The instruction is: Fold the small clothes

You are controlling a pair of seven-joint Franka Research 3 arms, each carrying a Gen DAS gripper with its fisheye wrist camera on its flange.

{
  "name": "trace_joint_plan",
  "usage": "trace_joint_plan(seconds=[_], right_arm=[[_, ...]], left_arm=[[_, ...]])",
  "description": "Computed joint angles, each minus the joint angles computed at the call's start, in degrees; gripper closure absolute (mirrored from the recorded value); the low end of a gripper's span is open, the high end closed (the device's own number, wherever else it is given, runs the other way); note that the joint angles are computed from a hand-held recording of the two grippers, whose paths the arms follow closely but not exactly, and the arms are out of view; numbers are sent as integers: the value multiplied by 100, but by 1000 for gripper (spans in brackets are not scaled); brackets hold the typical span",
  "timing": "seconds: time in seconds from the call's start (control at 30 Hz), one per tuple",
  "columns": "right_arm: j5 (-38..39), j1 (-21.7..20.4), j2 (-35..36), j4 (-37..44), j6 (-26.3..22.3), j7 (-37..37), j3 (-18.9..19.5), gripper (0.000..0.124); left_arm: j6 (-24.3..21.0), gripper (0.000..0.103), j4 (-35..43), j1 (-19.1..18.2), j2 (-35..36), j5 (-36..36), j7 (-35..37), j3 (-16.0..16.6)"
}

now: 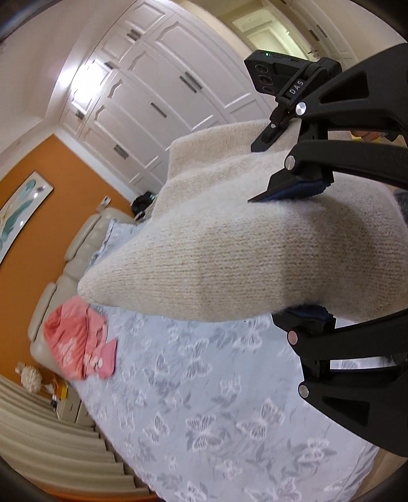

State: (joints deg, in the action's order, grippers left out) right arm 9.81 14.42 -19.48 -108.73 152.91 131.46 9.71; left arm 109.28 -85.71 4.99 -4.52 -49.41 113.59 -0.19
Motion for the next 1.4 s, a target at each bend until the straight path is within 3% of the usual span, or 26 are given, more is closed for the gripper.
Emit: trace_joint_plan(seconds=[0.2,0.7,1.03,1.4], right_arm=[[125,218,740,272,342,35,33,91],[373,754,2257,342,418,106,-231,90],[614,861,2548,-69,324,94,-319,90],[910,901,2429,-765,610,214,-276,84]], left_arm=[[35,51,58,290,426,-24,182,86],[646,51,-401,836,1451,691,256,-370],[1022,51,-875,851,1786,1267,163,-576],[1502,47,-1471,788,1632,1530,585,-608]])
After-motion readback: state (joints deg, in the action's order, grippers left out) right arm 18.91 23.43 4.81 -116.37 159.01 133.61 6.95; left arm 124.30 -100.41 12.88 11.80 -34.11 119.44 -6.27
